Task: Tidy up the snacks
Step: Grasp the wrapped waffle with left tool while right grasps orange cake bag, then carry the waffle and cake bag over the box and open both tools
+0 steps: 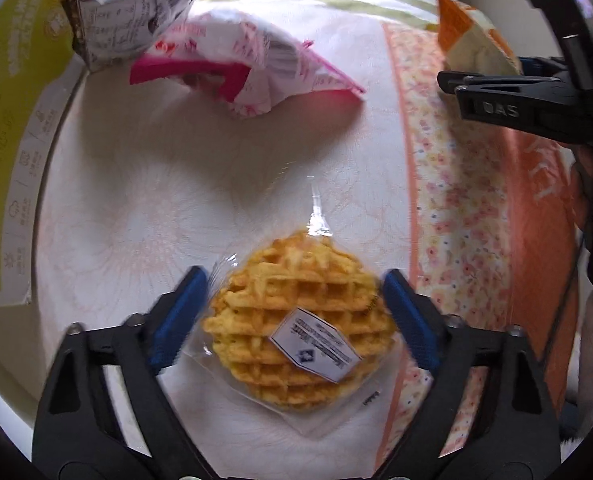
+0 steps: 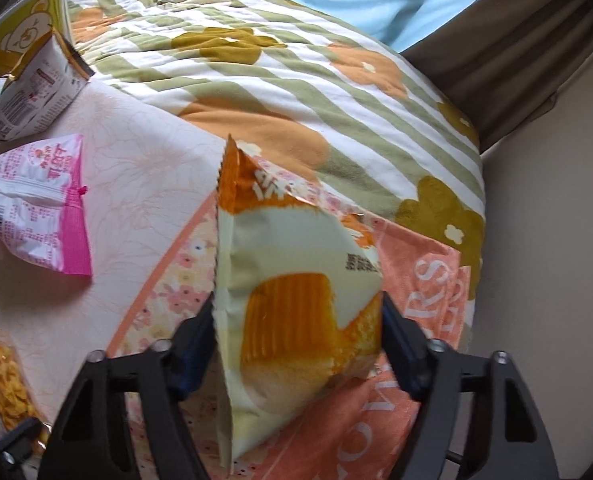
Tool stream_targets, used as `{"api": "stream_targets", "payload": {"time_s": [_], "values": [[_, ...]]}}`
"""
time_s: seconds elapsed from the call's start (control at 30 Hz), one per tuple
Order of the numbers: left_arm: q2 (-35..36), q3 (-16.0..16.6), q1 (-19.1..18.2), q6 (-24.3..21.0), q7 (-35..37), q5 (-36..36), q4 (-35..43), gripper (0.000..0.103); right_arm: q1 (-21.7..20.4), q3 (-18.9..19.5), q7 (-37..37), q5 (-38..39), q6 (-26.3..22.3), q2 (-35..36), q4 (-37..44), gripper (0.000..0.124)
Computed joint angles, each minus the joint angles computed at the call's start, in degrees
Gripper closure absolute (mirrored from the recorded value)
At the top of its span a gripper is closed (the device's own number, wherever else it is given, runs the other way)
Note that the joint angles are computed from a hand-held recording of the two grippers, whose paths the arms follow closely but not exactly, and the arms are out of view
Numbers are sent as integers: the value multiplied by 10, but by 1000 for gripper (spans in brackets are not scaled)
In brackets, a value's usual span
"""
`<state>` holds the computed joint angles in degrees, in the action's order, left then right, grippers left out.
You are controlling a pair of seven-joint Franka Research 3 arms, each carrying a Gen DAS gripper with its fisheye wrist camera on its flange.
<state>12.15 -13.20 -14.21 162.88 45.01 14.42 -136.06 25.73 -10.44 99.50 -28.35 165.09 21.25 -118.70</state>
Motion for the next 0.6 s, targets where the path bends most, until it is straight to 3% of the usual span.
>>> {"api": "stream_targets", "payload": {"time_s": [0.23,0.6], "values": [[-7,6,-5,22,1,21,-12,27,-12,14,-13,40,27,-22,-28,69],[-94,7,14,45,22,8,-49,29,-12,25,13,25,45,-103,-80,70]]}}
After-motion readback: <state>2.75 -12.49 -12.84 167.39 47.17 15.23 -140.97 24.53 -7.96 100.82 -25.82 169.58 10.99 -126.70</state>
